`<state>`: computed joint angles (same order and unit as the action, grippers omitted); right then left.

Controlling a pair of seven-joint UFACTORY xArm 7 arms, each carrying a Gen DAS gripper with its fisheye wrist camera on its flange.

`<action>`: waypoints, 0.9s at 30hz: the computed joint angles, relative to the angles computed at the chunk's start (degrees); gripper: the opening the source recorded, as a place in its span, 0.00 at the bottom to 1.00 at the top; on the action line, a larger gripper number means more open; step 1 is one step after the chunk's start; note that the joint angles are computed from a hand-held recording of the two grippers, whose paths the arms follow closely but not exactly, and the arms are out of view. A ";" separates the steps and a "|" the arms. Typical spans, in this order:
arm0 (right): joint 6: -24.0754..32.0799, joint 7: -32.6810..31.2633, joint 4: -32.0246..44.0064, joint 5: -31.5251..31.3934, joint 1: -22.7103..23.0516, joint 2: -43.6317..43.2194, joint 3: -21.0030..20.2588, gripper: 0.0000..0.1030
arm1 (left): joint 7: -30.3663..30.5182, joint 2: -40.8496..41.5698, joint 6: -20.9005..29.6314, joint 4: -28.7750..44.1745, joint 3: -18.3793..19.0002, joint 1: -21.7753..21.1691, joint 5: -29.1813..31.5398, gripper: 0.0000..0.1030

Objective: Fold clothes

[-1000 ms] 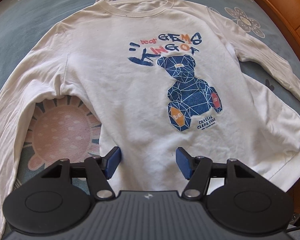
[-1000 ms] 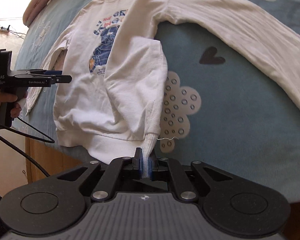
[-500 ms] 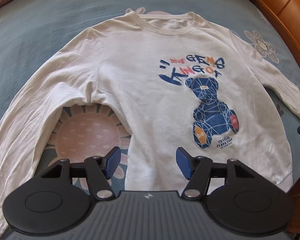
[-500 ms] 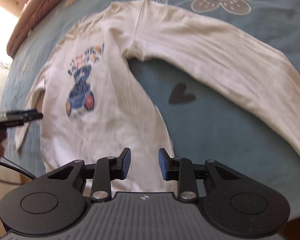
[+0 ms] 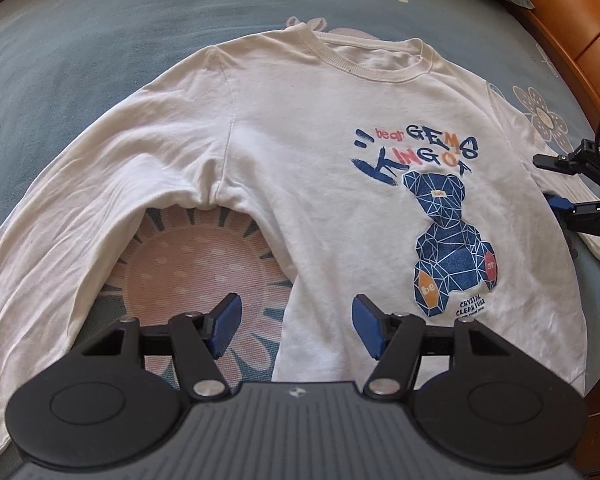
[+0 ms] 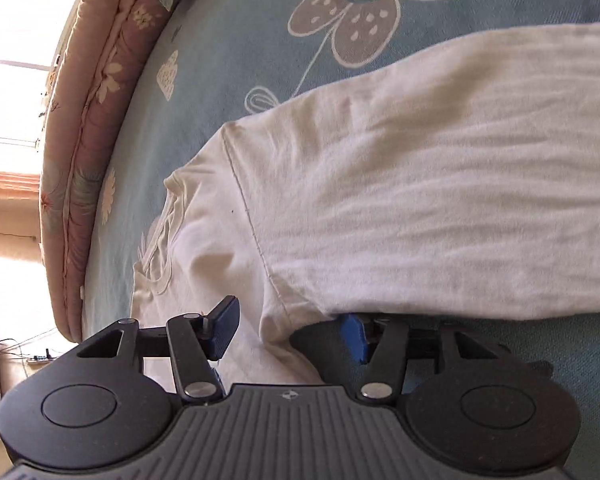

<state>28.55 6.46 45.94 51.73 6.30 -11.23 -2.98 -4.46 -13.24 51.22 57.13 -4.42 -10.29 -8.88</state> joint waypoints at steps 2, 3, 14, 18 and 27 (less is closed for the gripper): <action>-2.15 3.96 1.11 -9.89 -1.16 1.12 2.30 0.32 | 0.09 0.10 0.27 0.09 0.22 0.20 0.09 0.60; -2.31 5.59 2.12 -14.70 -1.76 2.03 2.82 0.13 | 0.18 0.12 0.36 0.14 0.33 0.32 0.16 0.60; -1.57 5.09 9.62 -31.51 -4.73 7.63 2.22 0.16 | -1.41 0.70 -1.42 0.08 0.98 1.97 0.81 0.60; 1.90 3.31 4.82 -32.17 -4.20 0.97 2.50 0.36 | -2.54 2.00 -4.13 0.29 1.64 2.16 -2.21 0.60; 9.27 2.92 -2.01 -33.52 -1.40 -9.06 2.04 0.39 | -4.68 8.75 -17.63 -1.03 3.23 2.71 -20.28 0.43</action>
<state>37.82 9.37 43.93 18.21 4.90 -20.29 -0.94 -9.14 -4.49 33.59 56.10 -1.19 -7.59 -29.16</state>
